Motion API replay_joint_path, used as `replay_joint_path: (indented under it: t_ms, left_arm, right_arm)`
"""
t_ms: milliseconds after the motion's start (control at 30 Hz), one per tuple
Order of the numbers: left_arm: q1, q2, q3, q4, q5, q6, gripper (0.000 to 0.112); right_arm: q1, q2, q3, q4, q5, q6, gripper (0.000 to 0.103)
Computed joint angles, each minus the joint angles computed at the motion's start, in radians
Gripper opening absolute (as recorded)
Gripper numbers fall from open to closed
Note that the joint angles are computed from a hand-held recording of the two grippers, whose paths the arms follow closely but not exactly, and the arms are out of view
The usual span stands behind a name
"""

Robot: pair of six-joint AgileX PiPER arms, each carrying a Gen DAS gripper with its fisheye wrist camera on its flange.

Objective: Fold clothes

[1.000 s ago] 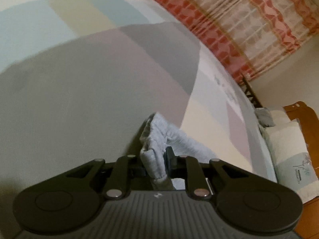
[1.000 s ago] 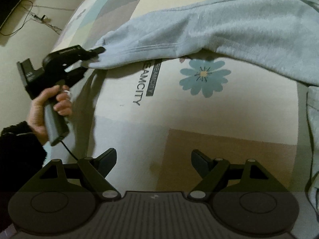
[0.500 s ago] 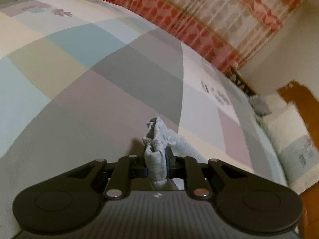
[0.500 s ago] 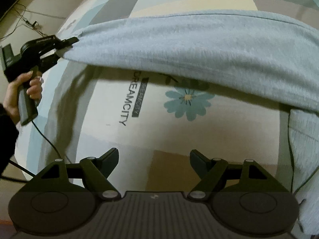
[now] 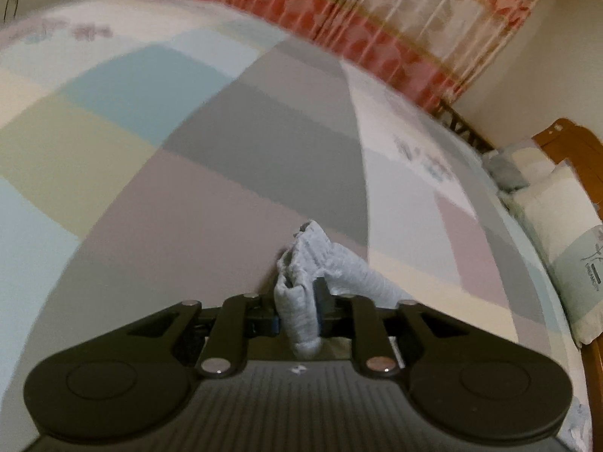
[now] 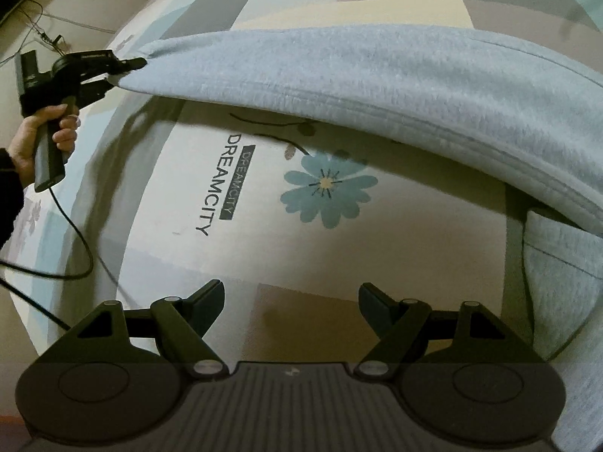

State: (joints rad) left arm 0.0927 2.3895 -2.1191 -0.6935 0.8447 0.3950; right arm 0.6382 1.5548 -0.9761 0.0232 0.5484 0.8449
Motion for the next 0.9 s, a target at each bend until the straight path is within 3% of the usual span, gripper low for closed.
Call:
replay_joint_path:
  t_ms: [33, 133, 233, 433, 567, 733, 900]
  left_arm:
    - [-0.002, 0.015, -0.034, 0.054, 0.014, -0.058, 0.021]
    - [0.008, -0.013, 0.025, 0.106, -0.060, -0.112, 0.021]
    - [0.025, -0.021, 0.003, 0.185, -0.033, -0.168, 0.022]
    - [-0.025, -0.088, 0.023, 0.263, 0.028, -0.052, 0.030]
    - [-0.106, -0.149, 0.107, 0.203, 0.038, 0.117, 0.033]
    - [-0.238, -0.169, 0.157, 0.205, 0.043, 0.297, 0.039]
    - [-0.286, -0.197, 0.248, 0.234, 0.012, 0.339, 0.041]
  right_arm:
    - [0.002, -0.005, 0.008, 0.002, -0.004, -0.001, 0.083]
    - [0.009, -0.020, 0.029, 0.001, -0.012, 0.008, 0.083]
    - [0.016, -0.037, 0.048, -0.002, -0.021, 0.016, 0.083]
    - [-0.008, -0.080, 0.061, -0.008, -0.018, 0.016, 0.083]
    - [-0.063, -0.125, 0.038, -0.062, 0.041, -0.014, 0.083]
    - [-0.205, -0.114, -0.054, -0.097, 0.110, -0.235, 0.081]
    - [-0.365, 0.053, -0.279, 0.012, 0.131, -0.689, 0.073]
